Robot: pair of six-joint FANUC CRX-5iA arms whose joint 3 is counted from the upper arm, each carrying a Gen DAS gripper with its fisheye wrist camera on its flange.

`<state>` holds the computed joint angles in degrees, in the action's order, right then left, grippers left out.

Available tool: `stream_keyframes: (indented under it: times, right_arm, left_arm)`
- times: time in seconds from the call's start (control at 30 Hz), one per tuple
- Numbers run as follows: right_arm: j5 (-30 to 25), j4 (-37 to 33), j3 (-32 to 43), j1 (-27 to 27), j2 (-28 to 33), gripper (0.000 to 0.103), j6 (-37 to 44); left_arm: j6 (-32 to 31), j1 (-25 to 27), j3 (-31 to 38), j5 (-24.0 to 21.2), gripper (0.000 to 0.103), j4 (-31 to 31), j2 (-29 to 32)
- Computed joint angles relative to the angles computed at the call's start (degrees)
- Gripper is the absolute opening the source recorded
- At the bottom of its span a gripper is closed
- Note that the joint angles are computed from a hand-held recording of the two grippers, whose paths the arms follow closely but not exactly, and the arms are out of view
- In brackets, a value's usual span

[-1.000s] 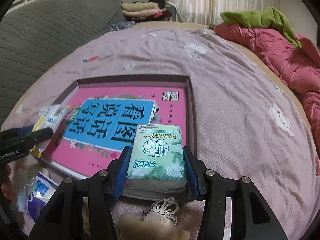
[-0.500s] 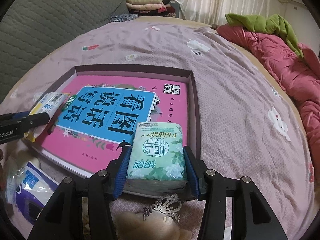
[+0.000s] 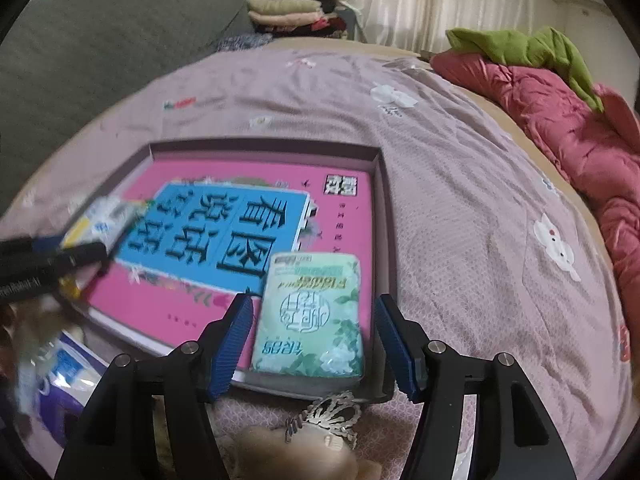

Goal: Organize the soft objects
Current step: 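Lower right gripper's green pack into tray while left gripper lowers wipes pack and opens, then withdraw both grippers from the tray back toward the remaining pile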

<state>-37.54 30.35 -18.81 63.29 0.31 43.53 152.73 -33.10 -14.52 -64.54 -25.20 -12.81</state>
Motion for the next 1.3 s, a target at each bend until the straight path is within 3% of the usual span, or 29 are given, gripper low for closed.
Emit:
stream_keyframes:
  times: [0.3,0.93,1.3]
  right_arm:
    - [4.49,7.53,-3.68,-1.33,-3.32,0.072,-8.05]
    - [5.05,6.71,-4.23,-1.85,-4.31,0.073,-8.0]
    - [6.47,7.66,-5.3,-1.93,-5.39,0.073,-8.24]
  left_arm:
    - [-0.98,-0.64,0.51,0.53,0.058,-0.2,0.06]
    - [0.24,-0.6,0.4,-0.05,0.059,-1.19,-0.82]
    - [6.34,-5.35,1.59,-3.71,0.059,-8.26,-5.06]
